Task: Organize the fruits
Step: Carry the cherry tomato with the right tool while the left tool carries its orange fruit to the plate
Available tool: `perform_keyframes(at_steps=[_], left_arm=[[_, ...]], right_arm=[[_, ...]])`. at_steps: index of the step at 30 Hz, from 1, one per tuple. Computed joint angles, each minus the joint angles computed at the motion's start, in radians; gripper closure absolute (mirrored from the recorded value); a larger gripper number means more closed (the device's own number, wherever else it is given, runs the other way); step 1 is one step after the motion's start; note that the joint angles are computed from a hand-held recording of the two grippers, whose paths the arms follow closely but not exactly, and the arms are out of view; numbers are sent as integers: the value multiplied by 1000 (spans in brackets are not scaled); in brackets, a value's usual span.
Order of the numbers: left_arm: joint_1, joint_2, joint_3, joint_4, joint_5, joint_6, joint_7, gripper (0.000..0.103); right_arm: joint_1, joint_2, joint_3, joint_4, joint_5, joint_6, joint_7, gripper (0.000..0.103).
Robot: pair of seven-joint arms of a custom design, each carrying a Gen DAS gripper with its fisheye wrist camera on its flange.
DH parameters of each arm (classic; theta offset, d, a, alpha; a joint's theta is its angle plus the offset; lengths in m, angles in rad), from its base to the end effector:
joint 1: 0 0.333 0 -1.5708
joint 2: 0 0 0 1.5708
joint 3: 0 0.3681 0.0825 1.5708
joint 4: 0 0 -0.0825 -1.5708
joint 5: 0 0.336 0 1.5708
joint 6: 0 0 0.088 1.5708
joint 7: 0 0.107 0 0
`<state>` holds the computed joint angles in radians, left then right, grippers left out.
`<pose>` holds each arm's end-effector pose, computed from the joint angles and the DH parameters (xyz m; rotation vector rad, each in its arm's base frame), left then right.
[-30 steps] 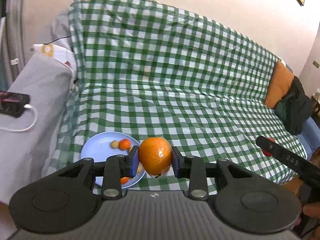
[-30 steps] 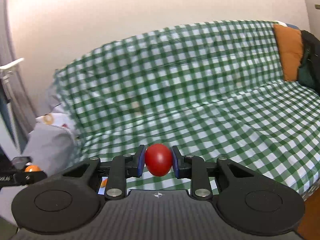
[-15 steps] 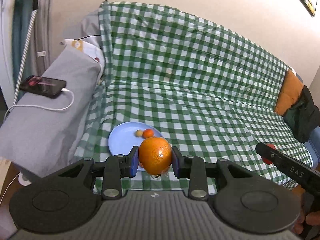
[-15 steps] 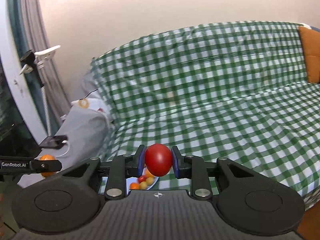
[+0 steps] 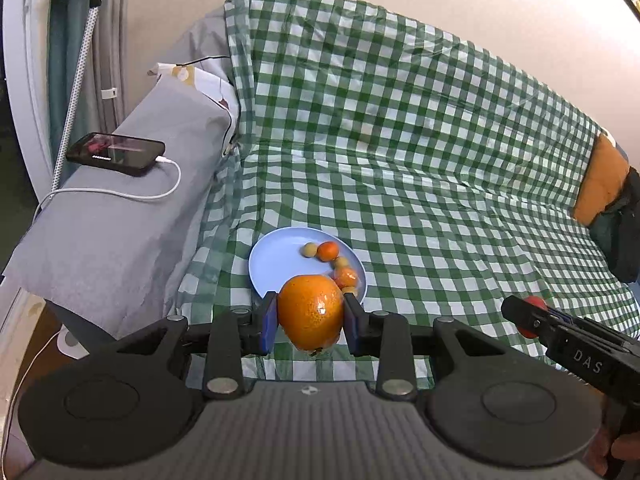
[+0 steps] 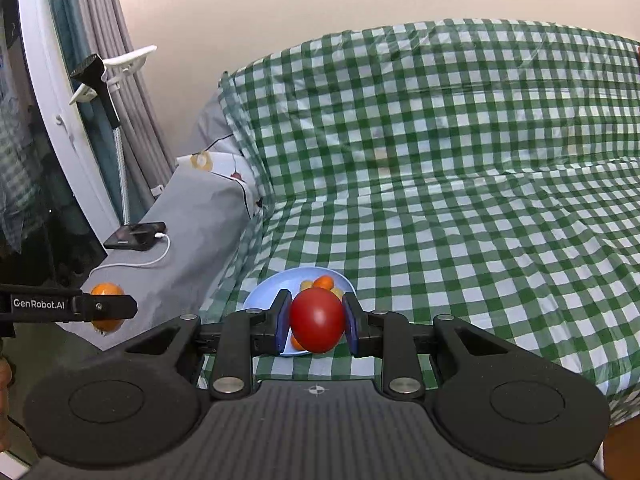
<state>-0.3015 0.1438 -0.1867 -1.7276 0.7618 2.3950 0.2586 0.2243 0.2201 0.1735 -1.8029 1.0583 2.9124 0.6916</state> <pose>0.5449 -0.2732 0.6195 -2.0663 1.3694 -0.7448 0.5996 0.1812 0.5742 -1.7255 1.2517 -0.3480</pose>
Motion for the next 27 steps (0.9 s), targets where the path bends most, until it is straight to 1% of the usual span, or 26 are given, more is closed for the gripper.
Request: perform_keyframes(at_steps=[4, 8, 10, 13, 17, 24, 27], left_arm=[[0, 31, 5, 48, -15, -42, 29, 66], [3, 62, 14, 97, -48, -72, 55, 66], [3, 72, 20, 111, -51, -76, 68, 66], [0, 94, 25, 144, -59, -104, 98, 66], [3, 118, 34, 174, -77, -111, 134, 66], [15, 173, 49, 238, -123, -122, 201, 66], [21, 196, 57, 263, -143, -120, 225, 66]], right_arm=[[6, 18, -6, 16, -38, -9, 28, 74], [16, 41, -16, 36, -119, -28, 92, 74], [11, 56, -7, 56, -136, -41, 98, 74], [15, 88, -2, 92, -173, -40, 127, 74], [11, 120, 9, 132, -210, -54, 162, 74], [13, 184, 11, 210, -298, -90, 222, 74], [21, 217, 3, 253, -344, -114, 269, 74]])
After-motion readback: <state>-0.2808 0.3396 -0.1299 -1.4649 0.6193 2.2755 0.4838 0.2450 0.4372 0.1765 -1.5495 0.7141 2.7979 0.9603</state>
